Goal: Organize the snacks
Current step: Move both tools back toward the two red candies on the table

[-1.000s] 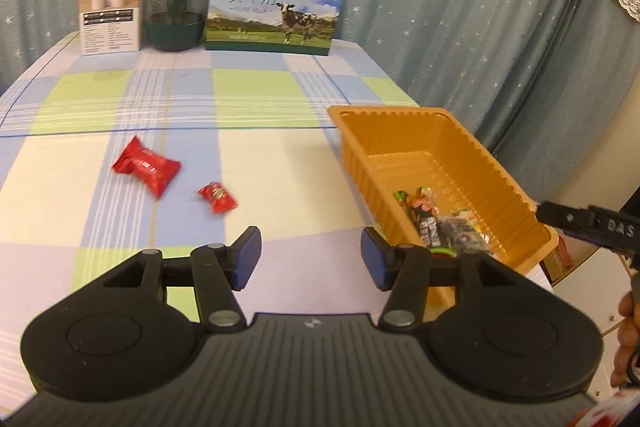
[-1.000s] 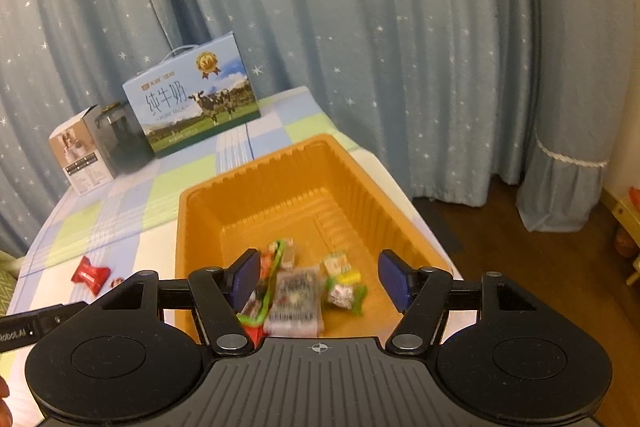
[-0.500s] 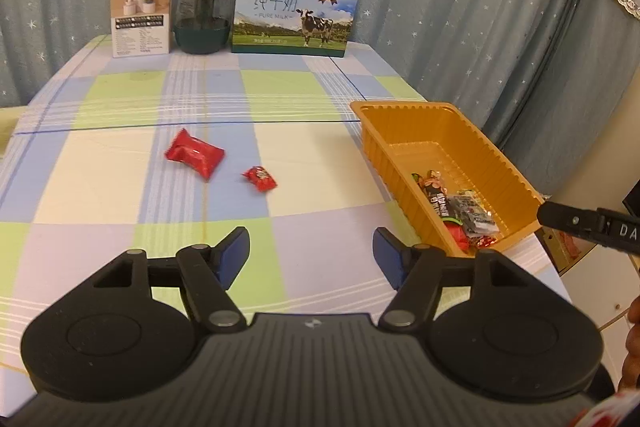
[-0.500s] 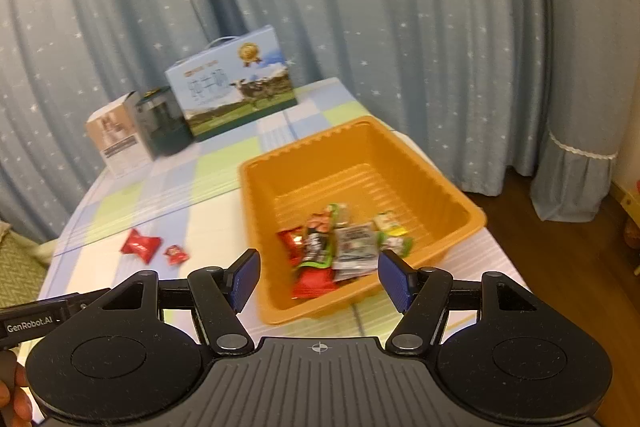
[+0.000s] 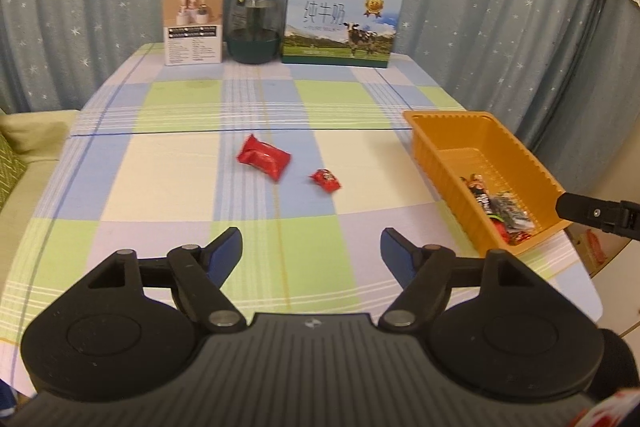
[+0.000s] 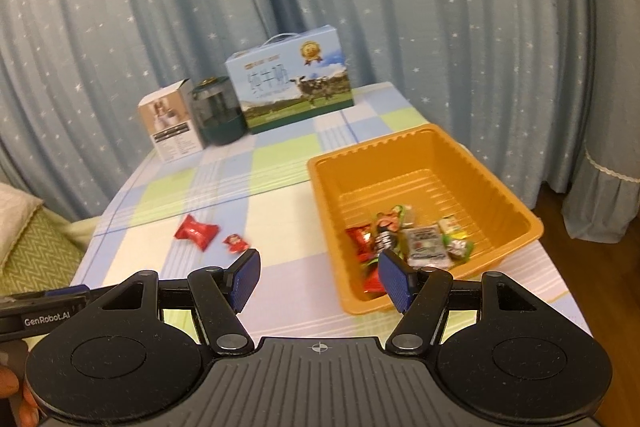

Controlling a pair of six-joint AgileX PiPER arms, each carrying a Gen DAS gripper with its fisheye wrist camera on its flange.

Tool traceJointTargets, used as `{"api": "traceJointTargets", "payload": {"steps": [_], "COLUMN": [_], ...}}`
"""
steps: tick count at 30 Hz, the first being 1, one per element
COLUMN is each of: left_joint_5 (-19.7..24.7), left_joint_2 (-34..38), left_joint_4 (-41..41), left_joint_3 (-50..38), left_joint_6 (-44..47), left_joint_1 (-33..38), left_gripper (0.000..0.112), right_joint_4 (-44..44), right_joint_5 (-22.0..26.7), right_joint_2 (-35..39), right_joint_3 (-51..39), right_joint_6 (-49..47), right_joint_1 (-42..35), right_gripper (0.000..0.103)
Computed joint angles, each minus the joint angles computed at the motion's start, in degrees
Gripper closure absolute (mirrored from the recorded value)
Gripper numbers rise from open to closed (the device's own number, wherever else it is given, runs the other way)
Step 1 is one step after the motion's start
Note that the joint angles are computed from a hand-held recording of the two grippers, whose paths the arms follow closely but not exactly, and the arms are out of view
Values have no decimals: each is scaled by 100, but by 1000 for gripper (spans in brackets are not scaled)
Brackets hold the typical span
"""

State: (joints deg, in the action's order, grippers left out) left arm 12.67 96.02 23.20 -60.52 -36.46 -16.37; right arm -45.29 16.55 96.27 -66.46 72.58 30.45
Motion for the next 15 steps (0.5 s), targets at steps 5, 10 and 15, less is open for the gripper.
{"api": "traceJointTargets", "payload": {"steps": [5, 10, 15], "left_joint_5": [-21, 6, 12], "left_joint_2": [-61, -29, 64], "left_joint_4": [-153, 70, -22], "left_joint_3": [76, 75, 29], "left_joint_6": [173, -64, 25], "left_joint_1": [163, 247, 370], "left_gripper": [35, 32, 30], "right_joint_4": [161, 359, 603], "right_joint_5": [2, 9, -2], "right_joint_2": [119, 277, 505], "right_joint_3": [-103, -263, -488], "right_joint_6": [-170, -416, -758], "right_joint_1": [141, 245, 282], "right_gripper": [38, 38, 38]}}
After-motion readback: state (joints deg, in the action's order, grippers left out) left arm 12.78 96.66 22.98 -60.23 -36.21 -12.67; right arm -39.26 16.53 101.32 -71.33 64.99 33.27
